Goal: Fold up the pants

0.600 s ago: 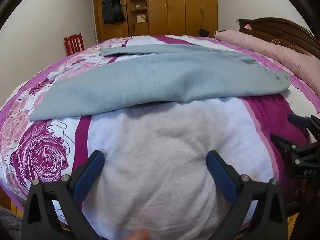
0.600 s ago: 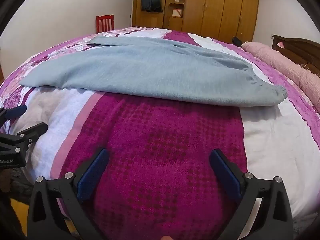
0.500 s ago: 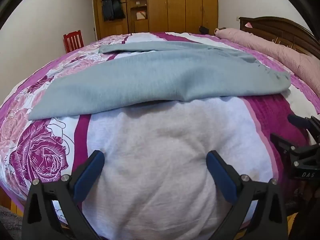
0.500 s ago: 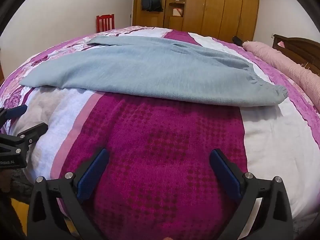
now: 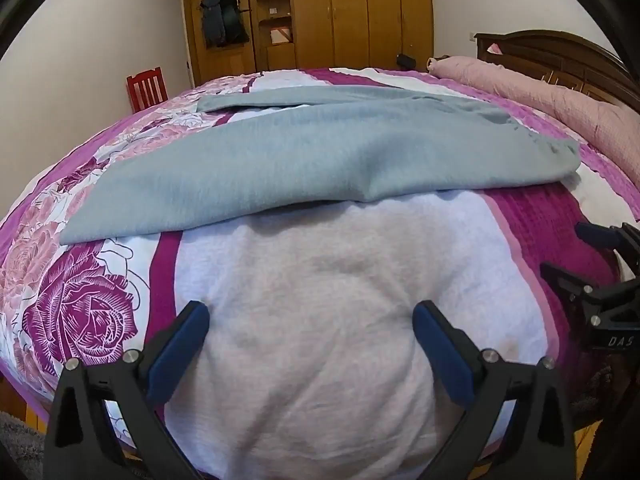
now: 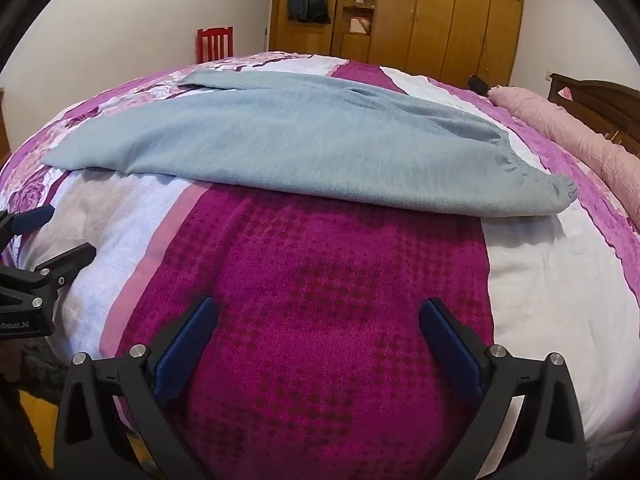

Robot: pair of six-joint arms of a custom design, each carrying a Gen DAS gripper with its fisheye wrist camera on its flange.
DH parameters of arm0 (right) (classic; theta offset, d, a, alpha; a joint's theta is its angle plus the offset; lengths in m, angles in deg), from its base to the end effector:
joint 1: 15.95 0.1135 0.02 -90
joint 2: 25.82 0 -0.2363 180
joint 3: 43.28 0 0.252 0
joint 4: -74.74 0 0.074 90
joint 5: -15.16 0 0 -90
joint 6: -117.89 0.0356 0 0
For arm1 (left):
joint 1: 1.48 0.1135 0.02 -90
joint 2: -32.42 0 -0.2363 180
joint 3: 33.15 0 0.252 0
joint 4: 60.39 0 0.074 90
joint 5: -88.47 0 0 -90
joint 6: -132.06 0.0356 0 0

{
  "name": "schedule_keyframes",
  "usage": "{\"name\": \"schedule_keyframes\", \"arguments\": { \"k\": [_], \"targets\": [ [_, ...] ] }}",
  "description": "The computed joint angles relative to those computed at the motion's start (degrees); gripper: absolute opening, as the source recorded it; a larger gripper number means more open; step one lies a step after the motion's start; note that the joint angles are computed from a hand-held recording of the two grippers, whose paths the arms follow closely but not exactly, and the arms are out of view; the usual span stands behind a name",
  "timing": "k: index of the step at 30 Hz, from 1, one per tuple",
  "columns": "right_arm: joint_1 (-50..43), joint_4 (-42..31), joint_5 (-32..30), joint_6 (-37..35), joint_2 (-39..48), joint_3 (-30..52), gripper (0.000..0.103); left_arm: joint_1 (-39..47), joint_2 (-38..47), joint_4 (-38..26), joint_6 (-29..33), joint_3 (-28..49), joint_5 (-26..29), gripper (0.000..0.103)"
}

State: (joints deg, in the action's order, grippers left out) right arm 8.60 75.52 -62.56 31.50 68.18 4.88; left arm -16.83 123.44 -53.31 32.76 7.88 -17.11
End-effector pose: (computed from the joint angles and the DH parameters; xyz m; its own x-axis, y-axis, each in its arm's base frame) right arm 0.2659 0.1131 0.0914 -0.6595 -0.2336 -0.7144 -0.2283 0.9678 -0.1058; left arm 0.2586 -0.0611 0.0830 -0.6585 0.0193 -0.7523 -0.0417 0.9972 0.0621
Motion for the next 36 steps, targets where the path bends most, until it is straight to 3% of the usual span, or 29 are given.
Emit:
{"name": "schedule_keyframes", "arguments": {
  "k": [36],
  "targets": [
    [0.7,-0.6,1.6,1.2,-0.3,0.1,0.102,0.2,-0.8,-1.2,-0.2,0.2,-0.1,0.103]
  ]
}}
